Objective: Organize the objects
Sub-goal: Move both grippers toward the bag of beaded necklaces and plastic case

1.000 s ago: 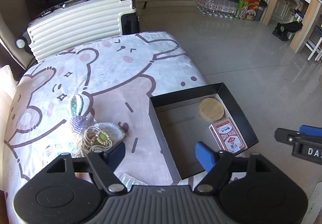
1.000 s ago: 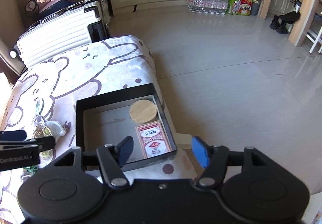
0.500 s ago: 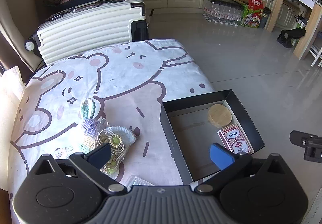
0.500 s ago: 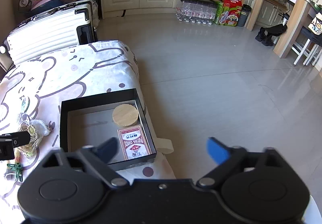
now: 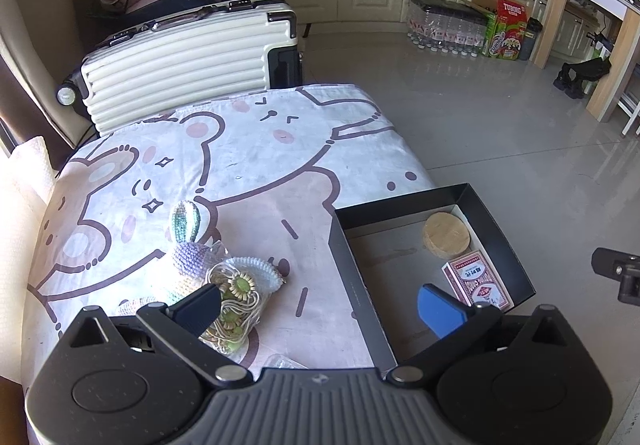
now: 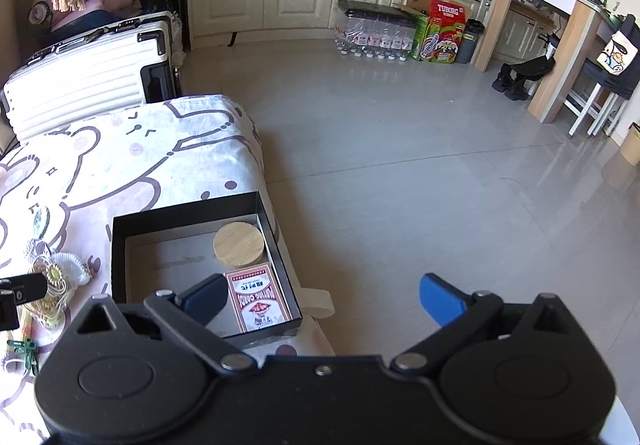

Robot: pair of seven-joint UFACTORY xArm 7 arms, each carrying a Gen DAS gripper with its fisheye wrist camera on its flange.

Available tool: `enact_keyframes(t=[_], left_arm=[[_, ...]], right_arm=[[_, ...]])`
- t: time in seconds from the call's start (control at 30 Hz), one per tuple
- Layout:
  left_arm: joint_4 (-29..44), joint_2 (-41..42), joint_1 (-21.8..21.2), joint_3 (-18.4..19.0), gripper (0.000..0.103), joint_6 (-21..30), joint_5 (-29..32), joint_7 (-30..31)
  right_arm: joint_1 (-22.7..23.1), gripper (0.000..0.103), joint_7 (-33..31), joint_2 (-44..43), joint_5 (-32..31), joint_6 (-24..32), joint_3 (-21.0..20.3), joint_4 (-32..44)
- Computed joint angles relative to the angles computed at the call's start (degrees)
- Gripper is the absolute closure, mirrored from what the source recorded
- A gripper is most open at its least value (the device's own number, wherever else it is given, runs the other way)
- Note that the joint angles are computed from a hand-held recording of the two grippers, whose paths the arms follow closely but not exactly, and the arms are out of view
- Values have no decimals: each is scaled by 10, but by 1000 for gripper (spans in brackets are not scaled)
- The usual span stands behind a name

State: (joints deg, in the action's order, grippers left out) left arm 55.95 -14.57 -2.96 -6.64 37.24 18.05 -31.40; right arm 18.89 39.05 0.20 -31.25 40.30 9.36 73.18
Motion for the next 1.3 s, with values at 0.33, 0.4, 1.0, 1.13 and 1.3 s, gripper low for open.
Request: enact_keyframes(t=[0.33,0.4,1.0,1.13,1.3], left_arm=[[2,3,2,1,0,-1,4,-4],[2,4,3,0,0,-2,7,-7],[-12,-14,24,8,0,-3,29,-21],[-23,-26,38,13,0,-3,34,-20],[-41,-45,57,20,0,-4,39,-15]], right_arm=[[0,0,3,-2,-2,-3,1,-2],[0,0,3,-2,-2,-3,1,-2],[19,0,35,18,-68,-17,7,15],[31,0,38,27,-72,-23,7,23],[47,0,34,43,-60,-37,7,40]])
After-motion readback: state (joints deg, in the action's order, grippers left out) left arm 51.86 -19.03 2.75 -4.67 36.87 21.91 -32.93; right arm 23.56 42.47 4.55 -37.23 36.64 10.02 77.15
